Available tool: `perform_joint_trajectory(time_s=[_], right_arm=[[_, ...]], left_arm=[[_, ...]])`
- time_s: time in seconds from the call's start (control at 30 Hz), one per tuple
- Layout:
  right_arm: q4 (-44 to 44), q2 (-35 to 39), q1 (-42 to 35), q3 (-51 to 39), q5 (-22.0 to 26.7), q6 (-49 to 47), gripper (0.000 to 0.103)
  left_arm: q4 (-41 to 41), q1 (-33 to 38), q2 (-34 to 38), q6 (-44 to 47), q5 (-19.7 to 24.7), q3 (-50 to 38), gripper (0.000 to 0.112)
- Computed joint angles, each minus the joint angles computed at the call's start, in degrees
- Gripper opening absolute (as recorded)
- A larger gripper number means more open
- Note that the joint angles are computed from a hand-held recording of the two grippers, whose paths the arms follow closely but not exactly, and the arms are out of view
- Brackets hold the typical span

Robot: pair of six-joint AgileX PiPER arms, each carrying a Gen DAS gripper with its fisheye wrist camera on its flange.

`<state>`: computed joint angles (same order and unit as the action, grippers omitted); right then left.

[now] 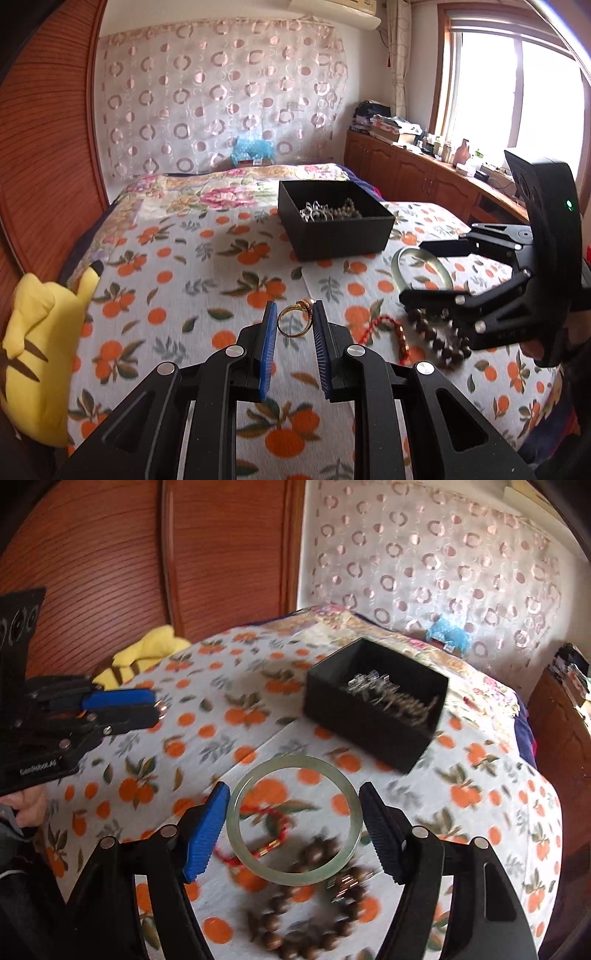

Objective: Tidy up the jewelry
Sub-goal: 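Carry ring and bangle over the black box while the right gripper opens, dropping the bangle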

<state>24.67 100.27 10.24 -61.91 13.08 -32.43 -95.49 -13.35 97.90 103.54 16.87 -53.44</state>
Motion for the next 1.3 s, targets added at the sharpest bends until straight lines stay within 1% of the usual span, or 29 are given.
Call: perform_joint_trajectory(time_s=[0.27,0.43,0.53,0.57,0.67,0.77,0.87,0.93,1.03,1.1,1.3], right_arm=[[-1.7,4.34,-4.69,-8.15,2.09,1.63,0.074],[-8.82,8.32,-5.77,-15.19,3.59,8.24,0.074],[-17.61,11.17,-5.71,-19.77,3.86,17.03,0.074],[-18.41,11.89,-5.86,-20.88,4.04,18.0,0.074],[-17.21,15.16,-6.61,-26.26,6.05,17.56,0.074],[-16.35,17.6,-7.09,-30.32,7.66,17.33,0.074],[-13.65,19.16,-7.5,-32.62,8.41,15.41,0.074],[-14.09,20.04,-7.32,-33.8,8.64,16.15,0.074],[-12.38,21.32,-7.45,-35.49,9.28,15.2,0.074],[-10.97,22.15,-7.72,-36.61,10.08,14.28,0.074],[-2.2,24.78,-9.47,-39.86,12.76,9.06,0.075]], left_arm=[[8.18,-1.11,2.54,-8.98,-1.06,-5.56,0.018],[13.98,-2.06,5.06,-15.17,-1.7,-9.54,0.018],[18.27,-2.76,6.45,-19.59,-2.28,-11.88,0.018],[20.67,-3.05,7.15,-22.01,-2.46,-13.06,0.018],[28.11,-3.79,9.22,-29.76,-2.73,-16.34,0.018],[33.13,-4.57,10.73,-34.65,-3.25,-18.73,0.018],[38.82,-5.22,12.14,-40.32,-3.46,-21.02,0.018],[43.16,-5.73,13.05,-44.52,-3.73,-22.67,0.018],[48.74,-6.2,14.06,-50.0,-3.72,-24.79,0.018],[50.9,-6.34,14.57,-52.19,-3.45,-25.9,0.018],[60.29,-7.11,16.8,-62.12,-2.34,-30.52,0.018]])
